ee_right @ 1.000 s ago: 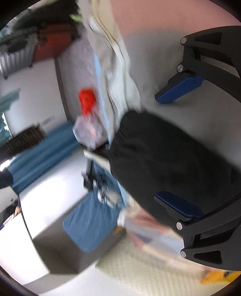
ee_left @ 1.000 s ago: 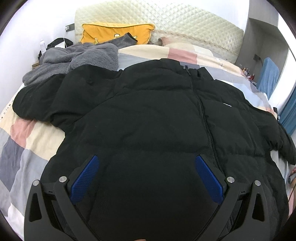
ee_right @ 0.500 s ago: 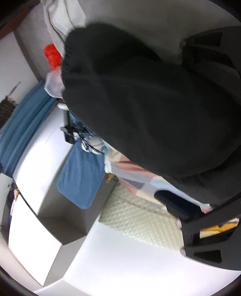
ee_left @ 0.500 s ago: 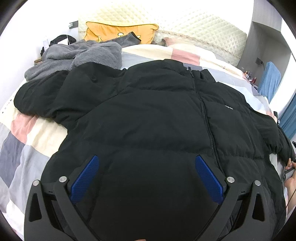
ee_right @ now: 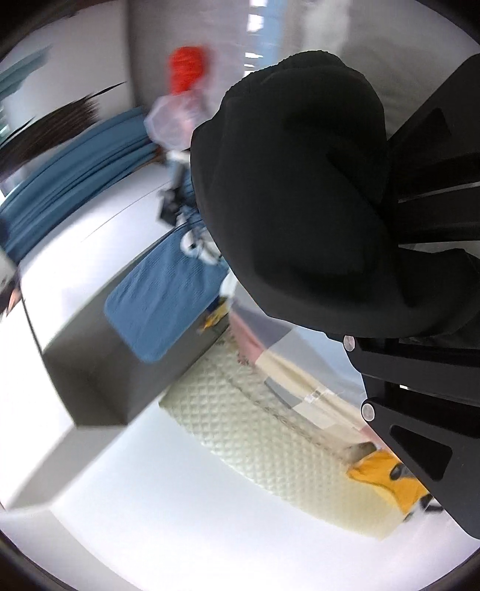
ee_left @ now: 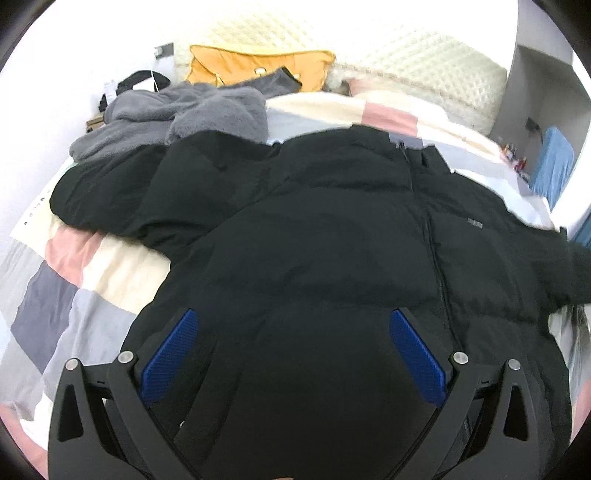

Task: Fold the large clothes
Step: 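Lift the sleeve with the right tool and fold it across the jacket body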

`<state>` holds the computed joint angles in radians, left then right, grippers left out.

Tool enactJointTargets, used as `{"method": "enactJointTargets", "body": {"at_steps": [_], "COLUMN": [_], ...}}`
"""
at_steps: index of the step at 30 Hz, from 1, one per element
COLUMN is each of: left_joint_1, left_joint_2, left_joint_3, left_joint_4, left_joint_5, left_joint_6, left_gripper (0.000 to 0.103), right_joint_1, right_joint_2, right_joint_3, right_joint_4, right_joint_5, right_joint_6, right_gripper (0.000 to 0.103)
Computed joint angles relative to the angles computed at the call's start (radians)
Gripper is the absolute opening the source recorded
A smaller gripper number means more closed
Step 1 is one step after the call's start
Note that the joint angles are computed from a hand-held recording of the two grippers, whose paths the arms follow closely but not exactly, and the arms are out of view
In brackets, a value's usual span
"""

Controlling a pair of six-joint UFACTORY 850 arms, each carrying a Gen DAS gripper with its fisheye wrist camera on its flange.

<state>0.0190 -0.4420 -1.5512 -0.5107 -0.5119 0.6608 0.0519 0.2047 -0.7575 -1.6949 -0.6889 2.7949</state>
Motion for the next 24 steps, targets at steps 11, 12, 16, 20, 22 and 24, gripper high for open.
{"method": "enactJointTargets", "body": {"at_steps": [11,12,16,20,22,24], "left_joint_1": [0.058,0.064,0.091,0.127,0.152,0.169], "left_joint_2": [0.04,0.043,0.048,0.053,0.057,0.057], "left_joint_3": [0.012,0.01,-0.008,-0.025,-0.026,-0.028], "left_joint_4": [-0.172,-0.184,-0.248,-0.356,-0.429,-0.471], "left_joint_5": [-0.077,-0.075,-0.067,-0.043,-0.038,-0.042], "left_joint_6": [0.191,0.206,0.269,0.36,0.419,0.455], "left_gripper": [0.103,0.103,0.103,0.103,0.103,0.103], "right_joint_1": [0.274,0.293,0.374,0.44,0.468,0.487], "right_joint_2": [-0.226,-0.258,-0.418,-0.599,-0.697,-0.793], "right_joint_3": [-0.488,-0.529,-0.717,-0.922,-1.039,-1.153], "right_joint_4": [0.263,0.264,0.247,0.278,0.308,0.344], "right_joint_5": [-0.275,-0.288,-0.276,-0.252,-0.258,-0.264], "right_joint_6": [-0.718,-0.757,-0.887,-1.036,-1.14,-1.258], "right_gripper": [0.011,0.012,0.015,0.015,0.015,0.015]}}
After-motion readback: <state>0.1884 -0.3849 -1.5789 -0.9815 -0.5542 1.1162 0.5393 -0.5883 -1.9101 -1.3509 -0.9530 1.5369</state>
